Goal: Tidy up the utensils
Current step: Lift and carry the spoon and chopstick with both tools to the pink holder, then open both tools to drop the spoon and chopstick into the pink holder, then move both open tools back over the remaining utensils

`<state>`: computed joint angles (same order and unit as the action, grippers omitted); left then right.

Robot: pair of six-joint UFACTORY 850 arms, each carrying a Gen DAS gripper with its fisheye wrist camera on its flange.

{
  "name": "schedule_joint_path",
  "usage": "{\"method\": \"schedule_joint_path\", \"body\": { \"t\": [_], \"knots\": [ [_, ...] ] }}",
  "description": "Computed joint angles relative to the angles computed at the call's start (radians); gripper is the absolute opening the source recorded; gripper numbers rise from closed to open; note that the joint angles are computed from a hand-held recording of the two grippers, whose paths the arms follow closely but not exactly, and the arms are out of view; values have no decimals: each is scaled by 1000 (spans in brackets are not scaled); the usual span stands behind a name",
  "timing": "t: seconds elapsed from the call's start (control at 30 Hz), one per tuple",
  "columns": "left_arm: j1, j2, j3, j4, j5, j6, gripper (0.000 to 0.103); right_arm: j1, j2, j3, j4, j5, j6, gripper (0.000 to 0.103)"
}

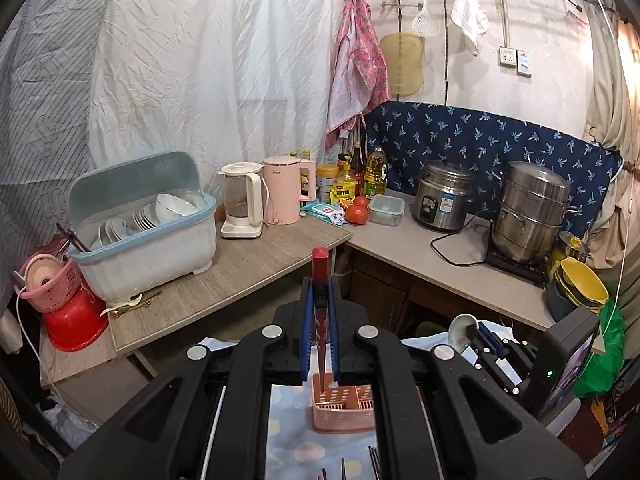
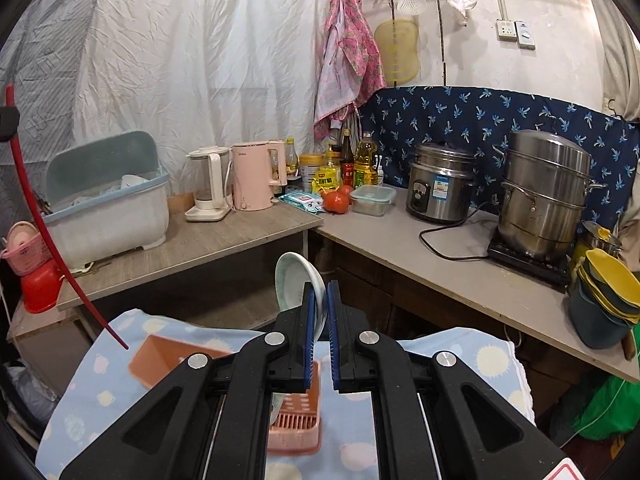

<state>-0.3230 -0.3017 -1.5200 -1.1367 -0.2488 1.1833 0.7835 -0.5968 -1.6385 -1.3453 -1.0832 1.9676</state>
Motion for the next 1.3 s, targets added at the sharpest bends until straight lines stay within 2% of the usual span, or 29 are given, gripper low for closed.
{"method": "schedule_joint_path", "body": {
  "t": [0.23, 0.4, 0.67, 0.73, 0.77, 0.93, 1.3],
  "knots": [
    [-20, -114, -77, 229, 2, -233, 7, -43, -52, -24, 16, 77, -19, 6],
    [-23, -162, -91, 331, -10, -342, 7, -49, -64, -13, 26, 128, -2, 7],
    [-25, -172, -73, 378, -5, -397, 8, -43, -62, 10, 23, 145, 24, 14],
    [-25, -169, -67, 400, 1, -427, 20, -40, -58, 16, 11, 131, 39, 27],
    [-24, -167, -65, 401, 6, -429, 22, -36, -56, 19, 4, 123, 49, 33],
    [-19, -156, -47, 383, 13, -417, 28, -27, -39, 41, -3, 110, 74, 34],
    [0, -109, 34, 333, 11, -373, 29, 14, 0, 100, 37, 95, 92, 35]
  ]
}}
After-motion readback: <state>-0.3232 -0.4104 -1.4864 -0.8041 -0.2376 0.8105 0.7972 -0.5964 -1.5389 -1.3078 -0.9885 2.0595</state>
